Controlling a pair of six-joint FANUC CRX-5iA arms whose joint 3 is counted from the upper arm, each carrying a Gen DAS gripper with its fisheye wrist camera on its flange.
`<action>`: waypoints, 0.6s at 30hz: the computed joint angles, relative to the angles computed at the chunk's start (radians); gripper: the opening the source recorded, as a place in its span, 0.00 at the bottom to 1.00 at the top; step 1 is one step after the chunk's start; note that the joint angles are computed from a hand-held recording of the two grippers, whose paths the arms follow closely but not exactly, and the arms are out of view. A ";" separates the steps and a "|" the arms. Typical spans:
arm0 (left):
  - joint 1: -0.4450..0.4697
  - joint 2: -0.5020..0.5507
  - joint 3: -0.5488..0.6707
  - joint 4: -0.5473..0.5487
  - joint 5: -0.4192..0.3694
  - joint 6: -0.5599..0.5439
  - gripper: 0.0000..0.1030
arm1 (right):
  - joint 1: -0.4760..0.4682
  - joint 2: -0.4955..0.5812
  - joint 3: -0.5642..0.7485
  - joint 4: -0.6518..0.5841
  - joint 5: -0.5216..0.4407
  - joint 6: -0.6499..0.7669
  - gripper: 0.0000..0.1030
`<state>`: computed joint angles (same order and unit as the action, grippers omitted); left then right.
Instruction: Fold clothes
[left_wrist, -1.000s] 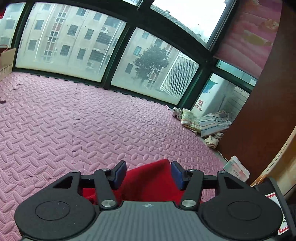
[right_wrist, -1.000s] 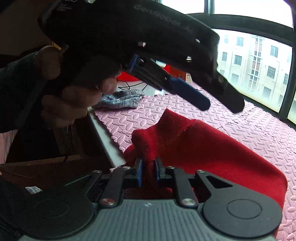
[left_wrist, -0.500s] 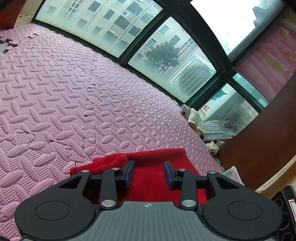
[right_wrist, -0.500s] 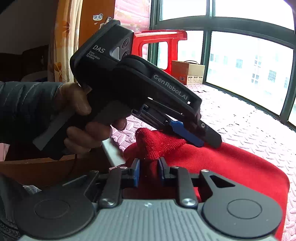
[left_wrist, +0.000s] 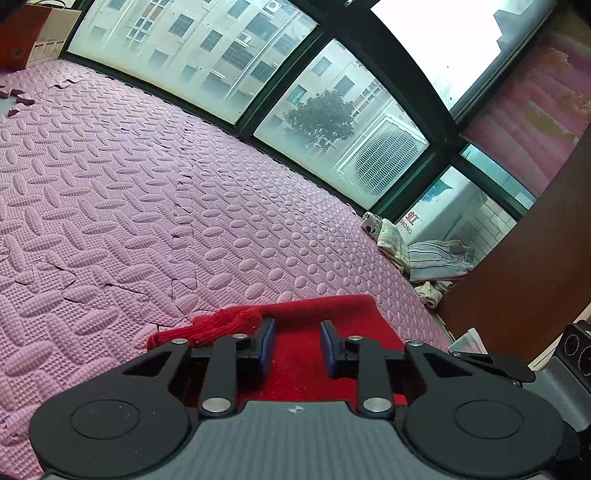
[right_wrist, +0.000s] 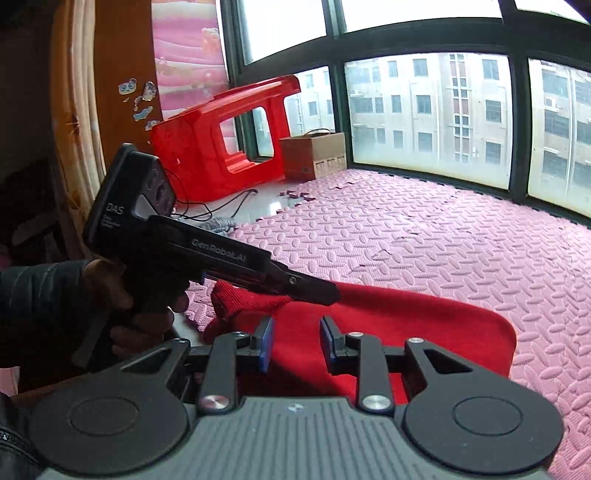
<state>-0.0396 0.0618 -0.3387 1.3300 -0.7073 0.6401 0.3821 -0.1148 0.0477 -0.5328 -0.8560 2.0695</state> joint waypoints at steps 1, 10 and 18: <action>-0.002 -0.001 -0.002 0.002 0.003 -0.005 0.29 | 0.005 0.008 -0.004 0.012 -0.005 -0.002 0.26; -0.025 -0.022 -0.026 0.013 0.056 -0.034 0.29 | 0.036 -0.054 -0.108 0.045 0.111 0.017 0.26; -0.039 -0.032 -0.043 0.044 0.083 -0.061 0.29 | 0.048 -0.146 -0.240 0.251 0.252 -0.266 0.35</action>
<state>-0.0788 0.0303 -0.3817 1.3742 -0.6240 0.5788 0.4296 -0.2611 -0.1921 -0.2815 -0.6044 1.8039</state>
